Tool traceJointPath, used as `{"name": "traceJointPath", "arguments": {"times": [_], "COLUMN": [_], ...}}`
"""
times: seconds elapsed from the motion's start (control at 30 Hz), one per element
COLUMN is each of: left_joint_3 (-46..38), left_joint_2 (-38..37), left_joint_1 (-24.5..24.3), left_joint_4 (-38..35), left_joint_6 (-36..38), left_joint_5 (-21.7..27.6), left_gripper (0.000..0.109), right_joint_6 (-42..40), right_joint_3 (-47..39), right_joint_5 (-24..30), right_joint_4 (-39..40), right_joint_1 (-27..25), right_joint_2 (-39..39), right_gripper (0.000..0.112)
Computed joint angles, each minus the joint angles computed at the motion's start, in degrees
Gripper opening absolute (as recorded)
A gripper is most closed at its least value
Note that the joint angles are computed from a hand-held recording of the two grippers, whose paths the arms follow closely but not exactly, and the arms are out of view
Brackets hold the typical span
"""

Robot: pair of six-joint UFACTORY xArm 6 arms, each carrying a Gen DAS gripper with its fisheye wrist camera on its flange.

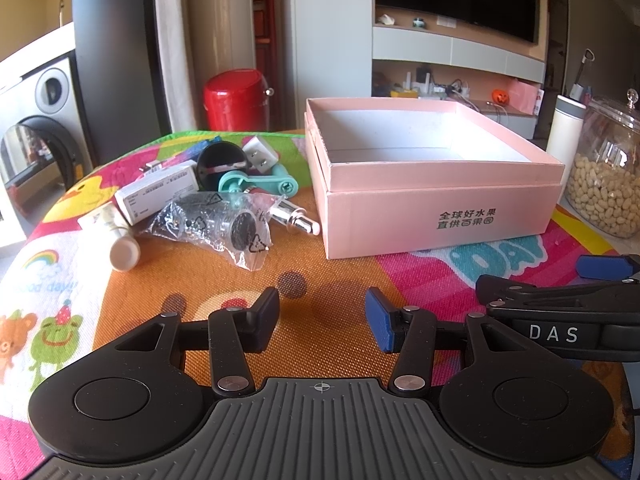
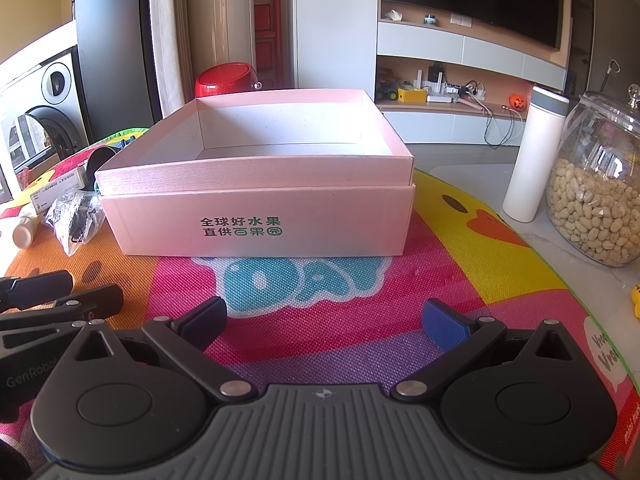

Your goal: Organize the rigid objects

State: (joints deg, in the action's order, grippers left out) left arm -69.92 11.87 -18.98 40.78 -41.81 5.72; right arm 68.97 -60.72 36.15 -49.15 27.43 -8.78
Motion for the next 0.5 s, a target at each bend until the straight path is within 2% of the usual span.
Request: {"name": "traceJointPath", "arguments": {"times": [0.5], "left_joint_3": [-0.44], "left_joint_2": [0.17], "left_joint_1": [0.04], "left_joint_4": [-0.40], "left_joint_6": [0.88], "left_joint_5": [0.46], "left_gripper": [0.053], "right_joint_6": [-0.02], "right_joint_3": [0.06], "right_joint_5": [-0.08], "right_joint_4": [0.02], "right_joint_1": [-0.05], "right_joint_2": [-0.04], "right_gripper": [0.103]}}
